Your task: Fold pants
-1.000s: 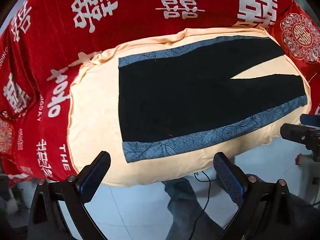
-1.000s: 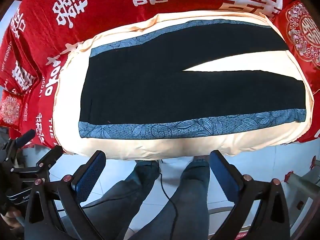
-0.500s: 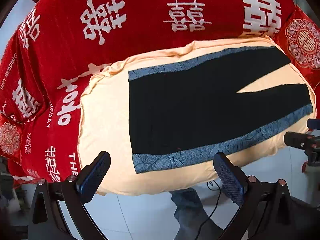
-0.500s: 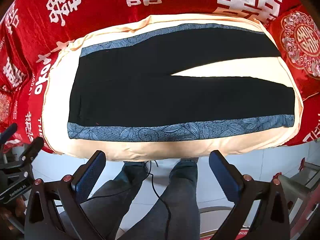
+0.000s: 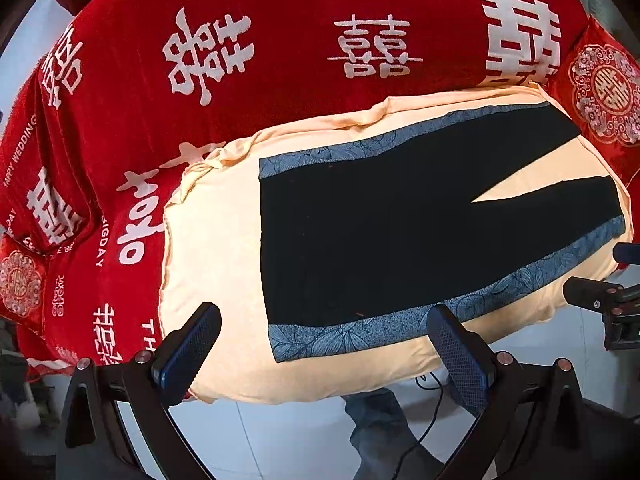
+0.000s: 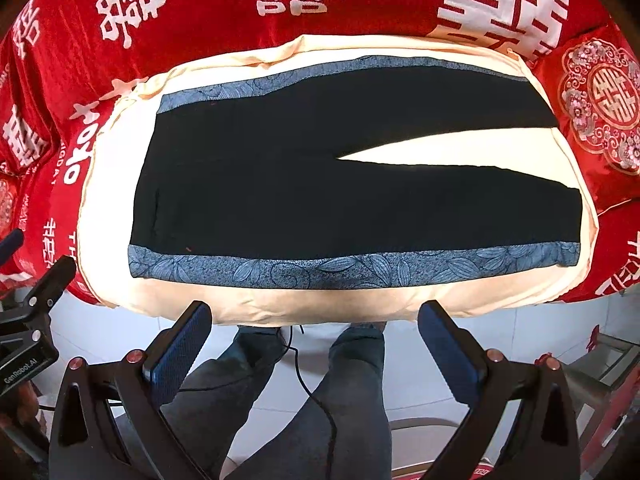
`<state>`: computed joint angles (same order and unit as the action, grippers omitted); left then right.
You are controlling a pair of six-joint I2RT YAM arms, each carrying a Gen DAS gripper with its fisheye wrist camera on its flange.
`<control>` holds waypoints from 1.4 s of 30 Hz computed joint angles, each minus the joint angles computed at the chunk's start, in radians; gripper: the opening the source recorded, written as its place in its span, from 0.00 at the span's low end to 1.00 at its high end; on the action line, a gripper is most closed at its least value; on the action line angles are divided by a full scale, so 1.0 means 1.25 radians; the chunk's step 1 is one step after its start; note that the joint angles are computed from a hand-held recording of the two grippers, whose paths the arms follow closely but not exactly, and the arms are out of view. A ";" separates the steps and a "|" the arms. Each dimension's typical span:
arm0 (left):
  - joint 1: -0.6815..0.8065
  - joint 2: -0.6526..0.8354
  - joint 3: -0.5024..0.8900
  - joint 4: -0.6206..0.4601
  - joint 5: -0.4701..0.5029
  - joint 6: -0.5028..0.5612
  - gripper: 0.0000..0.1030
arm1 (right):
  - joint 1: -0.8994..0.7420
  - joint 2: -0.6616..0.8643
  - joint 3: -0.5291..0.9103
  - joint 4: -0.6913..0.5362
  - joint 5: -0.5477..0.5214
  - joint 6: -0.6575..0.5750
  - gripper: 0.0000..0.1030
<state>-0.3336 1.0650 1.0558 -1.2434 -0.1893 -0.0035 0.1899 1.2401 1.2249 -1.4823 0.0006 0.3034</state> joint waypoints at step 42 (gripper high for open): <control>-0.046 0.070 0.051 0.020 -0.047 -0.102 1.00 | -0.058 0.040 0.062 0.029 0.041 -0.115 1.00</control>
<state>-0.3909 1.1523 1.1200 -1.2189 -0.2479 -0.1309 0.1177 1.2903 1.3019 -1.4456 0.0515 0.1595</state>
